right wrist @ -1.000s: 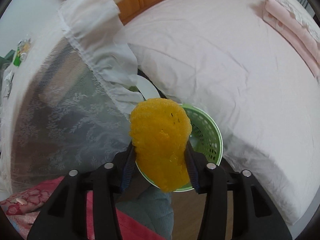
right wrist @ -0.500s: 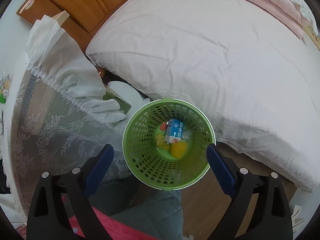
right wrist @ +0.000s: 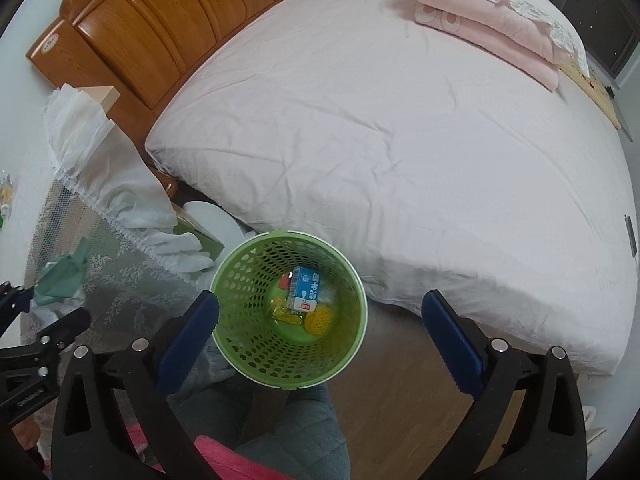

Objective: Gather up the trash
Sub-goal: 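Open the left tool over the wastebasket to drop the green-white bag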

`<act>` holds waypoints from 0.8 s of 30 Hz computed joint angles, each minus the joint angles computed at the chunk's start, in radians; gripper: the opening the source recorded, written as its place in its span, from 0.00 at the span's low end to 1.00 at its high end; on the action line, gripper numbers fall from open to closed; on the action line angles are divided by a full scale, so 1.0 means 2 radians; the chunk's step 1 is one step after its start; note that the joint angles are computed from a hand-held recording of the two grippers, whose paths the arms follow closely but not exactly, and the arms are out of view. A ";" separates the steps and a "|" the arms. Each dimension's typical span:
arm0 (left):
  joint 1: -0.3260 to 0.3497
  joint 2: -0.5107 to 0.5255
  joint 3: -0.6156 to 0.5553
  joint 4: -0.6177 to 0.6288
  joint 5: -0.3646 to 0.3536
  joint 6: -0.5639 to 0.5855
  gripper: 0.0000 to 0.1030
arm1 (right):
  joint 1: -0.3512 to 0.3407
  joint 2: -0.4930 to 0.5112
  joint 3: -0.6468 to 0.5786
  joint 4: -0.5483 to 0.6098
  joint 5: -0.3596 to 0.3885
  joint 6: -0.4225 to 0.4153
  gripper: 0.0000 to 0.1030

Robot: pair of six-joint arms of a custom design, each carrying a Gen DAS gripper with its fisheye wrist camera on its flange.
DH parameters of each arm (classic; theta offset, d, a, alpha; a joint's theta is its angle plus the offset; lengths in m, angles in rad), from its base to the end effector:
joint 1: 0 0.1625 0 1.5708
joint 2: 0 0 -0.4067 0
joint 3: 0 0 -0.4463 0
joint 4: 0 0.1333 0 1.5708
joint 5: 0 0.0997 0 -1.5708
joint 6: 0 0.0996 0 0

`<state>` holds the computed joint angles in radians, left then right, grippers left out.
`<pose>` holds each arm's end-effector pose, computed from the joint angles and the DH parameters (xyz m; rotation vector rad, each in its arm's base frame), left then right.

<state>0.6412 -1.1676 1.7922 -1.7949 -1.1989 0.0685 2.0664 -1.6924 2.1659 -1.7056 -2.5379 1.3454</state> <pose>-0.3612 -0.4811 0.1513 1.3455 2.2589 0.2783 0.2463 -0.3478 0.2762 -0.7308 -2.0968 0.6954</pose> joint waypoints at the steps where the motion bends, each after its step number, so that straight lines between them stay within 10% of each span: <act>1: -0.002 0.007 0.005 0.000 -0.003 0.000 0.55 | 0.001 -0.004 0.001 0.011 0.001 0.006 0.98; 8: -0.007 0.037 0.025 -0.001 -0.035 -0.010 0.58 | 0.001 -0.046 0.026 0.051 0.016 0.033 0.98; 14: -0.014 0.041 0.032 -0.001 -0.039 -0.018 0.88 | 0.001 -0.064 0.040 0.049 0.019 0.032 0.98; 24: -0.015 0.021 0.032 -0.021 -0.033 -0.050 0.89 | 0.008 -0.059 0.038 0.038 0.012 0.022 0.98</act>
